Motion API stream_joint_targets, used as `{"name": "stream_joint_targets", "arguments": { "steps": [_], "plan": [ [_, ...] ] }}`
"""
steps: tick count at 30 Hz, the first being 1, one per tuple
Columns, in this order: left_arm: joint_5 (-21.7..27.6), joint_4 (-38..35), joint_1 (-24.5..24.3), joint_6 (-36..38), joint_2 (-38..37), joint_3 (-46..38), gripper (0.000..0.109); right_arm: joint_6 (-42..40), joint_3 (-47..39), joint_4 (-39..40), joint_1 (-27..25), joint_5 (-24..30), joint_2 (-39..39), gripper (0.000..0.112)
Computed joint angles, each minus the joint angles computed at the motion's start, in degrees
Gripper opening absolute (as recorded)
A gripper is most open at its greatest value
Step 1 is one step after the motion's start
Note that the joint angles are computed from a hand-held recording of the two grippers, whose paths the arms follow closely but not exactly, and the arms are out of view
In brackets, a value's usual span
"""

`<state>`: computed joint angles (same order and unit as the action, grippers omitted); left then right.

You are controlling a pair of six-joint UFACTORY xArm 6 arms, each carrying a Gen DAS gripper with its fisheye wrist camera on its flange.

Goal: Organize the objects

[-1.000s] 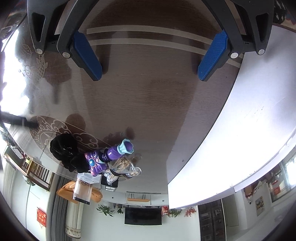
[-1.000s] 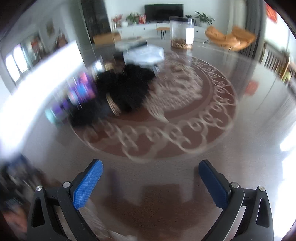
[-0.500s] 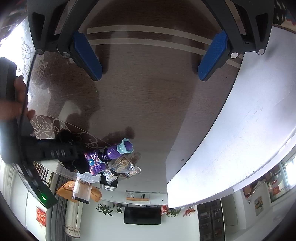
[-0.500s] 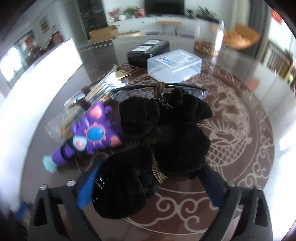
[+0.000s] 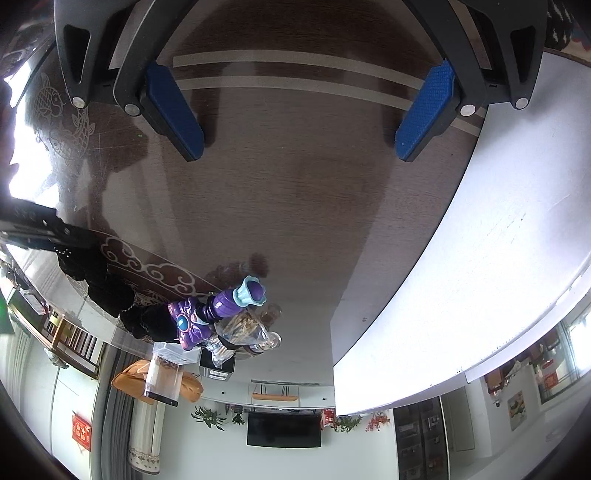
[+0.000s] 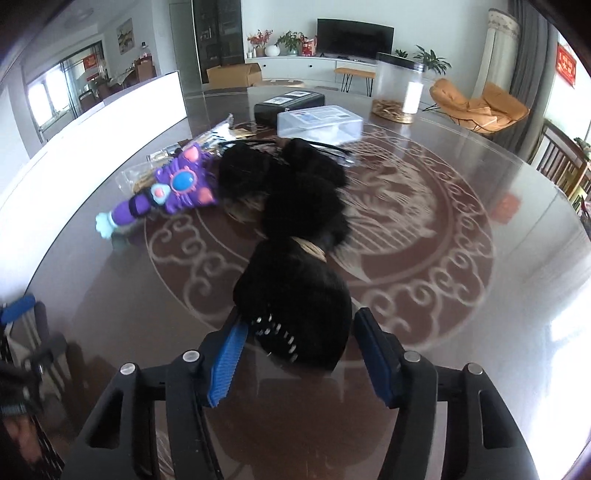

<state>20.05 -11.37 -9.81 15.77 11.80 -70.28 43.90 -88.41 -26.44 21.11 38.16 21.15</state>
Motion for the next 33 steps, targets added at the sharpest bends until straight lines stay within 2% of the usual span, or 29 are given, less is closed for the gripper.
{"name": "stream_joint_targets", "arguments": {
  "steps": [2,5,7,11,33],
  "plan": [
    [-0.14,-0.03,-0.03,-0.01,0.04,0.02,0.103,0.03,2.31,0.1,-0.57,-0.7,-1.48,0.083],
    [-0.16,-0.07,-0.02,0.02,0.04,0.03,0.103,1.26,4.95,-1.13,-1.12,-2.51,-2.89,0.09],
    [-0.17,-0.06,-0.04,0.02,0.09,-0.02,0.103,1.38,5.7,-1.26,-1.04,-3.2,-3.35,0.09],
    [-0.12,-0.06,-0.02,0.02,0.09,-0.04,0.103,1.06,4.75,-1.36,-0.81,-2.41,-2.72,0.095],
    [-0.03,0.28,0.01,-0.36,-0.22,0.29,0.103,4.59,5.68,-5.83,-0.28,-2.21,-3.57,0.095]
  ]
}}
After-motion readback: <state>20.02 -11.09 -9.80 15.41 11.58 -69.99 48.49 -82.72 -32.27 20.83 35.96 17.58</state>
